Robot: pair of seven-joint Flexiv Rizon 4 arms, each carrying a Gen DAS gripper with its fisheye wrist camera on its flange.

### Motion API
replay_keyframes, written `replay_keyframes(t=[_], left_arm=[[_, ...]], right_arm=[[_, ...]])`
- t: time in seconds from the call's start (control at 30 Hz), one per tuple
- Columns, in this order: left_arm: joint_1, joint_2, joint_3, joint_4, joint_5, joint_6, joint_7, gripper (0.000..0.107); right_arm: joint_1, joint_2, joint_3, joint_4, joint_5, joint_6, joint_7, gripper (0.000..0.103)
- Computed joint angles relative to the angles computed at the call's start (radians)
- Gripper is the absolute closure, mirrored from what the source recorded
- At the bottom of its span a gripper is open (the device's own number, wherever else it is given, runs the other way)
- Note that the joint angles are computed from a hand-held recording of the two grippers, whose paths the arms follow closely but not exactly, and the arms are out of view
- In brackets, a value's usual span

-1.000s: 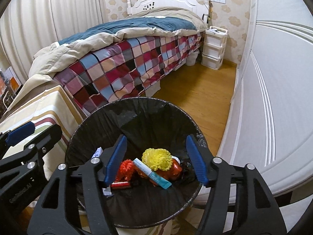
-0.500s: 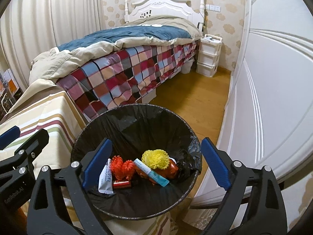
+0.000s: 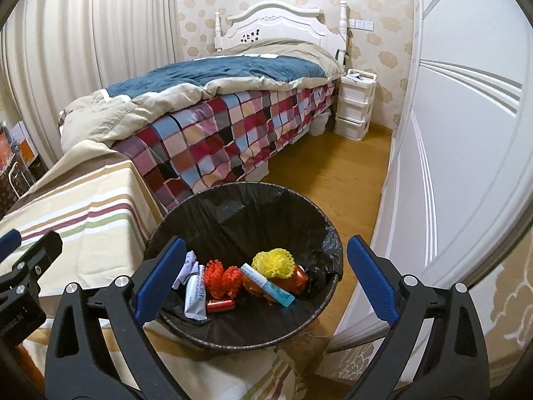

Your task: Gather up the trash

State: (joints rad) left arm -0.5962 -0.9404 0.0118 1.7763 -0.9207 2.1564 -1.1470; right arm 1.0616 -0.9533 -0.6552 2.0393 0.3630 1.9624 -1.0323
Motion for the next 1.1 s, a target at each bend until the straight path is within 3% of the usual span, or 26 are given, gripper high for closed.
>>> replay_keyframes(t=[0.6, 1.1], left_arm=[[0.056, 0.106, -0.057, 0.228, 0.099, 0.162, -0.143, 0.016], [0.068, 0.132, -0.071, 0.301, 0.117, 0.220, -0.195, 0.015]], right_arm=[[0.146, 0.060, -0.013, 0.116, 0.133, 0.105, -0.098, 0.008], [0.188, 0.100, 0.011, 0.135, 0.234, 0.139, -0.203, 0.008]])
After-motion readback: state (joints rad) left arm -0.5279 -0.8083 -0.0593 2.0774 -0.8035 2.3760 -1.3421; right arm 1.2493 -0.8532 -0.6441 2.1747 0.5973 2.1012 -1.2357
